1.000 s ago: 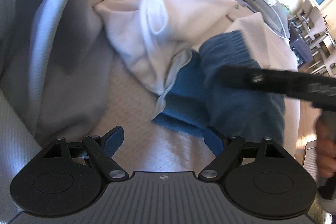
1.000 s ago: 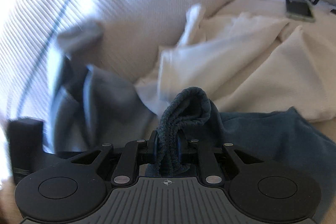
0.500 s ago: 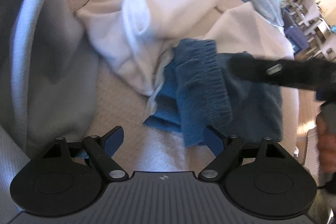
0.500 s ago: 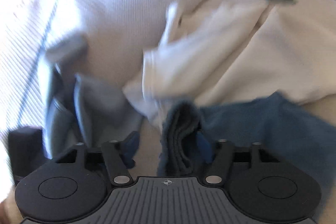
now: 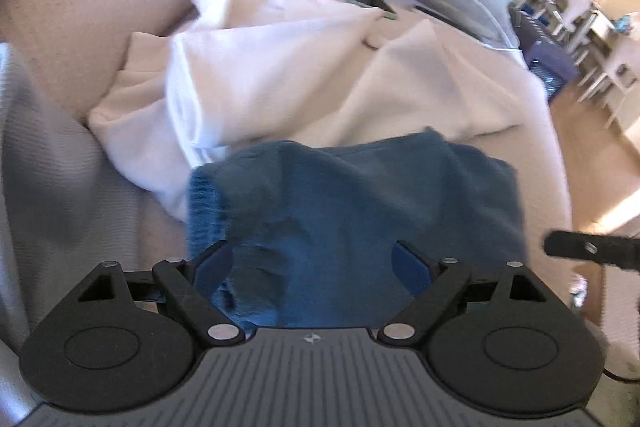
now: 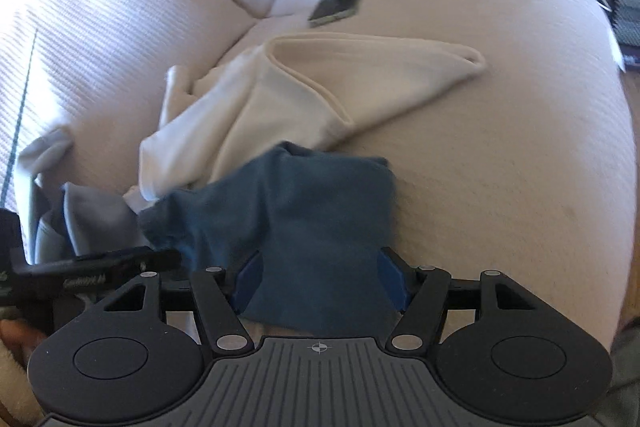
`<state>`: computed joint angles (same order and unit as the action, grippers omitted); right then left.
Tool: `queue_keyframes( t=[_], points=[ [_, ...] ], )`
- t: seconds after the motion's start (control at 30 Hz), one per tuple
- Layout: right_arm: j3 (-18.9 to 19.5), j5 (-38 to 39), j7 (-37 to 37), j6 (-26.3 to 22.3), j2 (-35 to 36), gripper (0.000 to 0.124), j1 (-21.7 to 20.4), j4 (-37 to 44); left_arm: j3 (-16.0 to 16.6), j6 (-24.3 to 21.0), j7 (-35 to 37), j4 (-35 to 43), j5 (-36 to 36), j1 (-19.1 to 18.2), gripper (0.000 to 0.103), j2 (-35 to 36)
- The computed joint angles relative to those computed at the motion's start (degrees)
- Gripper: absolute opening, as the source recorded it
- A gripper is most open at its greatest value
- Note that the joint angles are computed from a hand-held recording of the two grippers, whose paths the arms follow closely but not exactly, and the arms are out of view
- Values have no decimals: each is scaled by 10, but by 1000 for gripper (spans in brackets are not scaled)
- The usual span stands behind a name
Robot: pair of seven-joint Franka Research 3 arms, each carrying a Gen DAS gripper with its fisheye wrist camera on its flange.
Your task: Fold clothes
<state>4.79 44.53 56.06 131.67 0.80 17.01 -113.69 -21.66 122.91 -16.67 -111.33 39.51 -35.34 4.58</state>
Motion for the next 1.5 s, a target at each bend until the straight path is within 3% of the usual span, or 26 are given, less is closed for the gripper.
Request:
queue_keyframes(
  t=[0.2,0.3,0.5,0.63,0.73,0.8,0.87,1.03,1.27,1.4,1.5],
  points=[
    [1,-7,21,13,17,64,0,3,1,-50,22,10,-23,-2,87,14],
    [5,-18,37,24,39,64,2,19,8,5,16,-16,-49,10,86,12],
    [14,-63,64,10,79,64,7,54,15,25,45,-11,-62,16,81,34],
    [22,-88,68,39,85,64,17,48,17,32,46,-19,-64,17,78,29],
    [25,-122,72,75,79,46,30,33,16,27,45,-20,-65,17,73,26],
    [26,-149,81,98,71,21,38,19,15,23,49,-18,-66,16,70,23],
    [26,-142,81,104,56,17,36,8,13,24,53,-18,-67,16,69,19],
    [15,-219,138,160,4,15,38,-47,12,52,76,-8,-54,17,67,18],
    [-7,-353,258,146,-35,15,-3,-78,20,67,160,87,-36,4,74,88],
    [-17,-305,250,103,-23,17,-18,-65,30,68,197,108,-46,-4,77,103],
    [-7,-349,260,104,-17,23,-13,-65,36,57,195,119,-42,-12,81,106]
  ],
)
